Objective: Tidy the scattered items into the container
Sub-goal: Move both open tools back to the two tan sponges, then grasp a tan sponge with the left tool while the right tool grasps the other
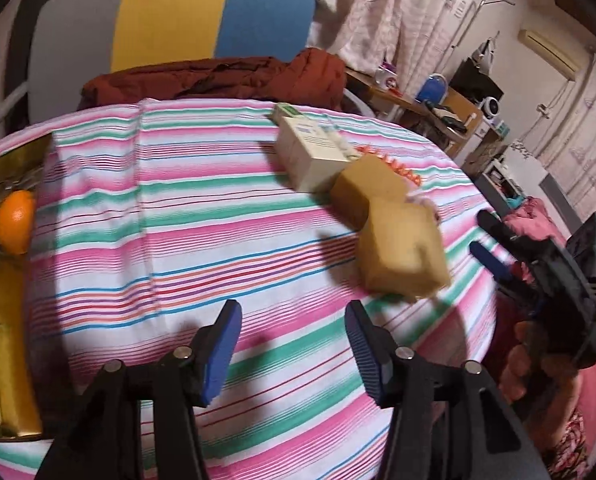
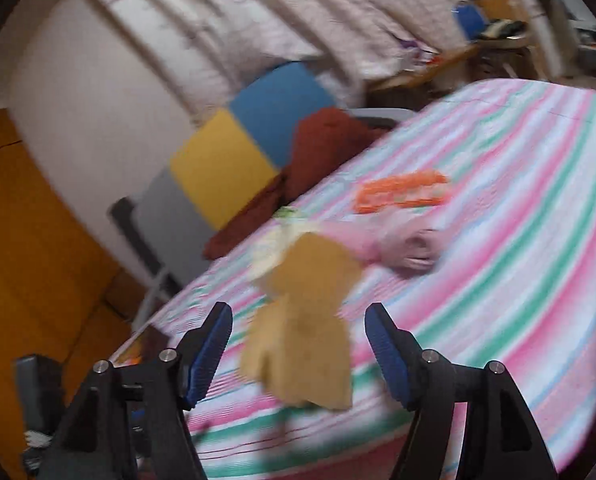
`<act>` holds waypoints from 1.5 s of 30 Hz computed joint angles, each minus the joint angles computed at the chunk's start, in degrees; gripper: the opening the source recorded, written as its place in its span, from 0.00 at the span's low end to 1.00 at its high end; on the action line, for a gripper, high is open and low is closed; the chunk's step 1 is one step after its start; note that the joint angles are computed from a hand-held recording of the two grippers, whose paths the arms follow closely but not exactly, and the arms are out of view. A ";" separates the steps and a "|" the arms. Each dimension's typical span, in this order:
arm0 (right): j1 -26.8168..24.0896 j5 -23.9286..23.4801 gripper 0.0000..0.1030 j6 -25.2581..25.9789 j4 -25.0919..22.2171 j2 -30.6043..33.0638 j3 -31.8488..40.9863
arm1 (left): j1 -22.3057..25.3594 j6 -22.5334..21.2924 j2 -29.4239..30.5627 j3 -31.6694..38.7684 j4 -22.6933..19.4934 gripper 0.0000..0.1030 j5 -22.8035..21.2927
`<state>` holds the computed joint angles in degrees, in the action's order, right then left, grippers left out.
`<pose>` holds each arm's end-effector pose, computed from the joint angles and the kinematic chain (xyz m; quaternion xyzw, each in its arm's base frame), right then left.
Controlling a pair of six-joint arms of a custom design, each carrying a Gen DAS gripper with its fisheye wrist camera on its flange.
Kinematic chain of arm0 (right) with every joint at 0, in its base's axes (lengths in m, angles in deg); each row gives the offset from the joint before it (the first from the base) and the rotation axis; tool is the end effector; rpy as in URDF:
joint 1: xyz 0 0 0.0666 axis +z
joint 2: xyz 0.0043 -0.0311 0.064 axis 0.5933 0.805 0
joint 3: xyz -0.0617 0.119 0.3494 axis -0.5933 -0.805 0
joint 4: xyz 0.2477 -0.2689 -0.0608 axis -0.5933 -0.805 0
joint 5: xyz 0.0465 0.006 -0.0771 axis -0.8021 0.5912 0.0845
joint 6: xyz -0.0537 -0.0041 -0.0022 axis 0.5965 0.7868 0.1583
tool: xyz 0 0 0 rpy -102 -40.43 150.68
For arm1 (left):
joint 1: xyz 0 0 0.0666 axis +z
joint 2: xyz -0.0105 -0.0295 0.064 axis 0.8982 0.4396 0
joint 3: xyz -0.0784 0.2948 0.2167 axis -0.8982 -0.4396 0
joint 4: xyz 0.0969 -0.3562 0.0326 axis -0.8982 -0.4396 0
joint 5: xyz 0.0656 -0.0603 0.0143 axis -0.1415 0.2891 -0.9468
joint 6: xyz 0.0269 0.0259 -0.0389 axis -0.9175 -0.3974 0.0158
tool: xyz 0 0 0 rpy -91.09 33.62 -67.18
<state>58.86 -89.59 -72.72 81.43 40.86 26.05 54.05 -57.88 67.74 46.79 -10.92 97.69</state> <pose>0.5406 0.2290 0.2712 0.0663 0.8540 0.3091 0.4132 0.5192 -0.0972 0.3060 -0.0296 0.9377 -0.1623 0.3058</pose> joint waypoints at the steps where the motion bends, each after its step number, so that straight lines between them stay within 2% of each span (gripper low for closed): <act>1: -0.24 0.32 0.69 -0.33 -0.15 0.09 -0.05 | -0.44 -0.15 1.16 1.62 -1.07 0.55 0.96; 5: -0.69 3.56 0.73 -1.00 -0.81 -1.43 -1.93 | -2.58 0.11 5.23 7.43 -3.88 0.55 5.06; 9: -1.83 3.81 0.74 -2.15 -0.44 -3.24 -3.52 | -5.36 -2.25 8.61 13.01 -6.38 0.55 5.13; 14: -2.32 4.73 0.76 -2.33 -0.06 -3.18 -3.28 | -7.66 -2.16 13.21 20.41 -9.31 0.56 5.35; 17: -2.81 4.71 0.78 -2.87 0.10 -2.90 -3.09 | -9.10 -4.86 15.91 24.45 -12.50 0.59 1.47; 21: -3.31 4.08 0.81 -3.24 -0.64 -1.78 -1.92 | -10.51 -8.92 16.80 24.97 -11.11 0.62 -5.40; 27: -3.21 2.17 0.81 -2.80 -2.10 0.58 1.35 | -11.30 -14.11 16.32 21.37 -5.64 0.74 -13.89; 29: -2.97 1.20 0.81 -1.66 -3.22 1.77 3.30 | -10.92 -14.13 16.99 21.30 -6.18 0.75 -17.34; 30: -2.85 0.59 0.81 -1.12 -3.65 2.41 4.29 | -10.19 -12.77 17.80 22.01 -7.86 0.75 -17.62; 32: -2.69 -0.99 0.81 -0.65 -4.46 3.93 6.52 | -7.78 -8.47 18.98 22.82 -10.54 0.74 -12.92; 33: -2.60 -1.95 0.82 -0.60 -5.19 4.87 7.93 | -6.11 -5.53 19.22 22.44 -10.72 0.67 -8.31; 34: -2.45 -2.96 0.82 -0.42 -5.96 6.03 9.67 | -4.80 -3.45 18.48 20.63 -8.30 0.62 -5.04; 35: -2.27 -3.66 0.81 -0.03 -6.68 7.10 11.28 | -4.20 -2.66 17.62 19.13 -6.20 0.62 -3.83; 37: -1.74 -4.44 0.81 1.62 -9.40 9.44 15.20 | -3.33 -2.46 17.41 18.73 -5.76 0.59 -1.86; 41: -0.07 -2.31 0.81 7.12 -17.66 14.69 24.54 | -2.05 -1.02 16.21 16.58 -3.17 0.57 1.14; 43: 0.63 -0.48 0.81 8.83 -21.23 16.80 28.23 | -1.58 -0.30 15.30 15.21 -1.76 0.57 1.31; 45: 0.88 -0.12 0.81 8.43 -22.94 18.43 30.62 | -1.26 -0.56 14.50 14.20 -0.82 0.57 1.03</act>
<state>59.74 -89.71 -64.28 58.49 59.29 56.67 52.79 -58.44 82.24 60.99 -11.74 98.72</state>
